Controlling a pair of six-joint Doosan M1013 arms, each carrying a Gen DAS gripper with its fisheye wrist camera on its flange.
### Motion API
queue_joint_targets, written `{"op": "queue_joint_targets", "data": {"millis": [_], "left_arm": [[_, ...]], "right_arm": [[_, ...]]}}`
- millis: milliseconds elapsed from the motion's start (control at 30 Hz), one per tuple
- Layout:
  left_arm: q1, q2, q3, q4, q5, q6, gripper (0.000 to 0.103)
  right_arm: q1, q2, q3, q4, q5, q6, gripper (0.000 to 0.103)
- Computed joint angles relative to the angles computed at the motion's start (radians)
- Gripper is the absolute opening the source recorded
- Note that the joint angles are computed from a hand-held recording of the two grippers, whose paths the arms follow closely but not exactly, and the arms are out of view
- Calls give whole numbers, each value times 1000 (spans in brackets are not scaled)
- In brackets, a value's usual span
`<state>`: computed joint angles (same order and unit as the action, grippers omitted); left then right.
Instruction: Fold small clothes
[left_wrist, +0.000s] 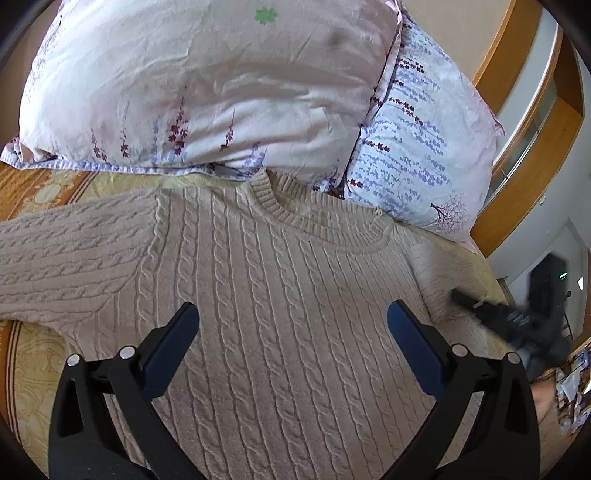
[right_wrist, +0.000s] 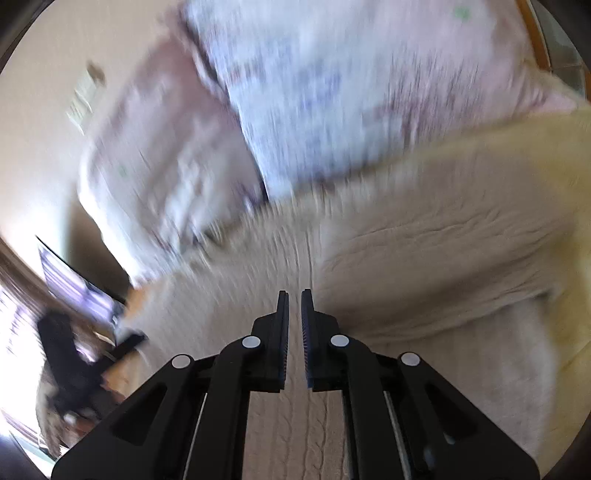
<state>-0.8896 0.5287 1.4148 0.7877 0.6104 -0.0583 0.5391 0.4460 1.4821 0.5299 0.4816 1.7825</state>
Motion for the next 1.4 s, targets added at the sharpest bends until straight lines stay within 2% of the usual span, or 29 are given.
{"op": "queue_joint_targets", "data": {"millis": [133, 200, 233, 467, 567, 600, 633, 700, 867, 900, 1000, 1100, 1133, 1267, 1400], "left_arm": [[9, -13, 30, 0, -69, -48, 101], [15, -20, 45, 8, -112, -88, 101], [18, -22, 51, 9, -131, -103, 101], [30, -29, 72, 20, -212, -168, 101], [33, -29, 73, 6, -228, -156, 101], [33, -29, 73, 6, -230, -156, 101], [33, -28, 71, 3, -230, -151, 101], [34, -26, 68, -12, -229, -135, 101], [36, -25, 68, -18, -227, -133, 101], [37, -26, 69, -18, -227, -134, 101], [38, -28, 74, -13, -229, -146, 101], [38, -29, 75, -12, -225, -143, 101], [38, -28, 73, -13, -225, -140, 101], [41, -23, 69, -43, -232, -117, 101], [42, -25, 72, -48, -234, -107, 101]], "right_arm": [[-21, -11, 25, 123, -18, -29, 9], [-31, -21, 41, 153, -40, -1, 23], [-37, -28, 53, 142, -55, 38, 27], [-69, -60, 136, 206, -127, 162, 27], [-83, -75, 165, 395, -112, 45, 27], [-85, -79, 171, 420, -105, 29, 28], [-86, -84, 176, 394, -96, 60, 30], [-87, -95, 190, 371, -112, 113, 44], [-94, -113, 212, 264, -185, 245, 44], [-97, -116, 216, 273, -192, 234, 44], [-104, -125, 226, 431, -185, 71, 44], [-103, -128, 221, 442, -186, 48, 44], [-103, -125, 216, 428, -183, 59, 44], [-107, -92, 175, 180, -149, 326, 44], [-104, -78, 168, 87, -172, 433, 43]]}}
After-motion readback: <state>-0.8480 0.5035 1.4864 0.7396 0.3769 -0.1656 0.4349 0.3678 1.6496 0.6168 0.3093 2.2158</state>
